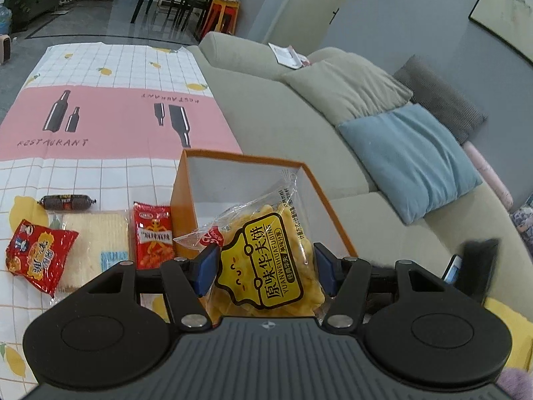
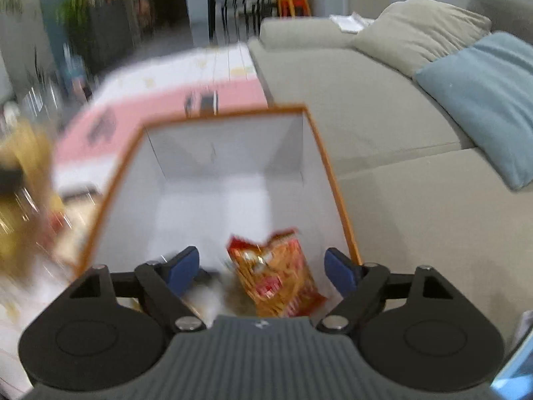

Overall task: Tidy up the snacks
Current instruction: 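Release the yellow waffle bag into the orange box with the left tool, then move both tools back toward the snack pile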

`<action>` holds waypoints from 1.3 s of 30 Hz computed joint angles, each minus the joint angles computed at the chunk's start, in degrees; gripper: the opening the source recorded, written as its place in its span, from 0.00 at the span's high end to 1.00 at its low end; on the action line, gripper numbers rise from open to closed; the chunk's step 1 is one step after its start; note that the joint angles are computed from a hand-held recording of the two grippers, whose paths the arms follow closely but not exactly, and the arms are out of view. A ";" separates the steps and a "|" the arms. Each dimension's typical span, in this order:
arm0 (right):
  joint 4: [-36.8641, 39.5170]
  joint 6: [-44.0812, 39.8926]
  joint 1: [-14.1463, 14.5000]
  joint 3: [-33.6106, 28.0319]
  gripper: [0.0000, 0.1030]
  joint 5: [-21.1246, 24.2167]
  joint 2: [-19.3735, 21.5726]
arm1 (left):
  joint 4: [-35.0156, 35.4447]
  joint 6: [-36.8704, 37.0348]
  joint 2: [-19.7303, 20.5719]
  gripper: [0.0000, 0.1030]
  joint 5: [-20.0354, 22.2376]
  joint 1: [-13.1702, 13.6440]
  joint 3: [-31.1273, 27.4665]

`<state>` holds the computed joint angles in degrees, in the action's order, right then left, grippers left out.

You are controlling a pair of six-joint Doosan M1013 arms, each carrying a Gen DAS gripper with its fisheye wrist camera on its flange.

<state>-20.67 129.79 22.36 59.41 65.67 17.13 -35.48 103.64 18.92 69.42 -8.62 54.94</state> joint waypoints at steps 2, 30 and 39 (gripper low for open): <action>0.26 3.94 -0.70 2.75 0.16 -5.79 -2.15 | 1.33 -0.01 -0.22 0.34 0.21 -0.42 0.60; 4.69 11.19 -4.77 7.84 0.14 -18.00 -5.48 | 21.57 -6.18 1.94 0.34 -1.53 -9.54 -2.16; 5.47 7.13 -3.27 6.58 0.13 -17.73 -4.46 | 20.85 -5.89 -2.36 0.14 -8.33 -6.00 0.32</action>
<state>-15.19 136.92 19.09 65.99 47.94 12.68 -14.63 97.75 16.56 61.09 -14.61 55.26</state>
